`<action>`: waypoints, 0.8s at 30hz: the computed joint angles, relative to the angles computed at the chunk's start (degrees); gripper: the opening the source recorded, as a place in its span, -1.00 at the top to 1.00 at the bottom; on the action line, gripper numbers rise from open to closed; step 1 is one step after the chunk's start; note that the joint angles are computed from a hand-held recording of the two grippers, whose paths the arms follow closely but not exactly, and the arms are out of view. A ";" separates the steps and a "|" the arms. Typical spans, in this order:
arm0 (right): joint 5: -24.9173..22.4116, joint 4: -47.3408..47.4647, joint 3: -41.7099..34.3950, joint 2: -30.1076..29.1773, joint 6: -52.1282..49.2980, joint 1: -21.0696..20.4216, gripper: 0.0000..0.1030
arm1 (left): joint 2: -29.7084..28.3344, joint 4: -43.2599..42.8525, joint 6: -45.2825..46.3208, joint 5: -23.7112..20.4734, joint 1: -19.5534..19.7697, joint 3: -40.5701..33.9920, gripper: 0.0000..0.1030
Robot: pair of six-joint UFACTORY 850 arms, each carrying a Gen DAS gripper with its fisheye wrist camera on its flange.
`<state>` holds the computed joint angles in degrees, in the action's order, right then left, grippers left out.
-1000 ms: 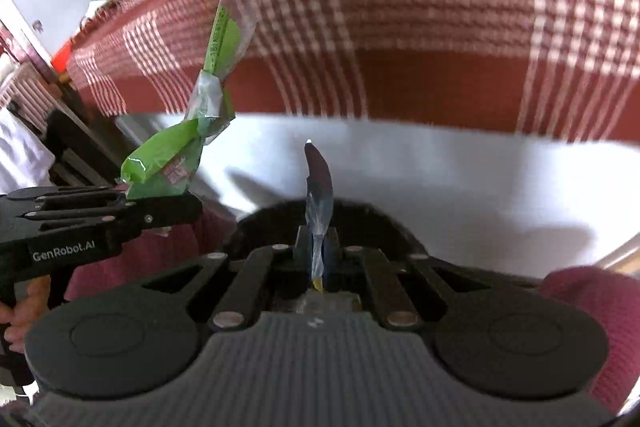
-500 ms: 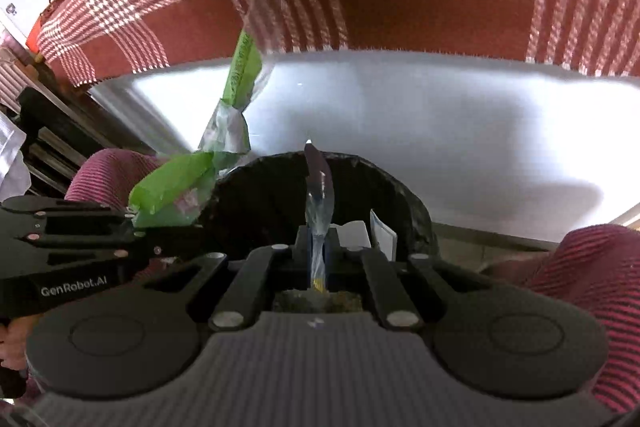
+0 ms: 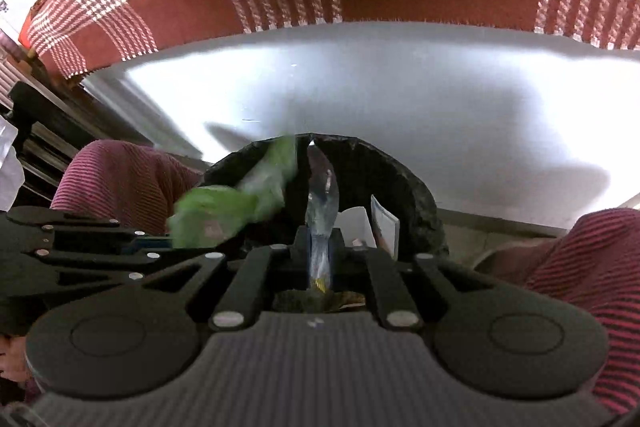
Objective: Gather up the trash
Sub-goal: 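Open both grippers to drop the wrapper and foil into the bin, then raise both open grippers back over the tablecloth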
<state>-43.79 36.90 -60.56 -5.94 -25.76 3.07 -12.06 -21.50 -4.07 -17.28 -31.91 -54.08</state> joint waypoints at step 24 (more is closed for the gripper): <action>1.63 2.57 -3.43 1.76 -3.92 -1.51 -0.50 | 4.20 11.27 -5.89 2.09 1.01 -2.44 -0.63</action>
<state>-42.17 39.48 -63.99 -4.17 -29.69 1.55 -7.85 -10.23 -9.95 -15.19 -30.90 -56.52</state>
